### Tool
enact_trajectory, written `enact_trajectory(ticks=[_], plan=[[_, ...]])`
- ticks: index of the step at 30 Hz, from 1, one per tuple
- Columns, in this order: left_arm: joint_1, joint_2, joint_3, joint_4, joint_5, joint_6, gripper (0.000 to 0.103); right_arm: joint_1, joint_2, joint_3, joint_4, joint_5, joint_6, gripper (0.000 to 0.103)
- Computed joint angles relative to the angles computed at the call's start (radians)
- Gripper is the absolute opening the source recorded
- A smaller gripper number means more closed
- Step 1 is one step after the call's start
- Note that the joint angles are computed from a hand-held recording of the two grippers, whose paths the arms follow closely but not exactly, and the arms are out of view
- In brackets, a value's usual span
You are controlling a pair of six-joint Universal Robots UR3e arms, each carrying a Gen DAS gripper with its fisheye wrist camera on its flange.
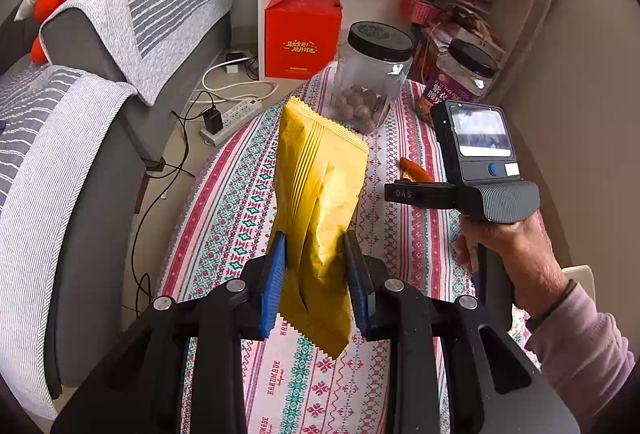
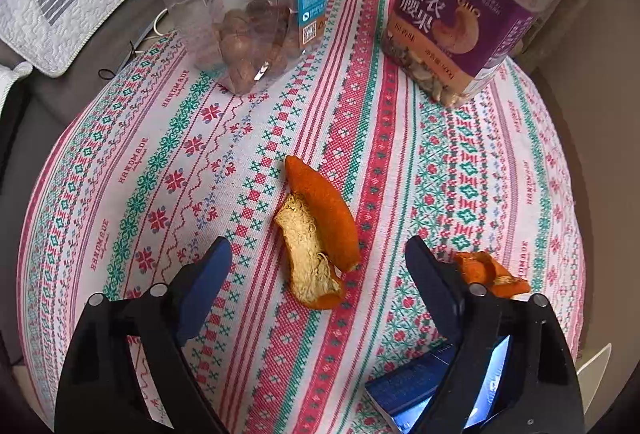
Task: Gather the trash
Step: 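Grasp the orange peel with right gripper while left gripper holds the yellow packet, then carry the orange peel to the white bin and open the right gripper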
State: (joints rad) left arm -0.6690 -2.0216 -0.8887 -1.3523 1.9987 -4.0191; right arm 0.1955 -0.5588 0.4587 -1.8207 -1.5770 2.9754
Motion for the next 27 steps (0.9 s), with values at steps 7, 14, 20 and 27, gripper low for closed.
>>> enact_trajectory(ticks=[7, 14, 20, 27], plan=[[0.014, 0.033, -0.066, 0.023, -0.014, 0.007, 0.029, -0.035, -0.042, 0.085, -0.056, 0.094, 0.043, 0.02], [0.001, 0.032, -0.067, 0.021, -0.005, -0.001, 0.029, -0.08, -0.337, 0.589, -0.315, 0.173, 0.055, 0.014], [-0.018, 0.005, -0.031, 0.004, 0.002, 0.01, 0.029, -0.118, -0.604, 0.902, -0.433, 0.223, 0.041, 0.014], [-0.04, -0.022, 0.001, 0.006, 0.018, 0.021, 0.029, -0.177, -0.816, 1.036, -0.428, 0.269, -0.006, 0.014]])
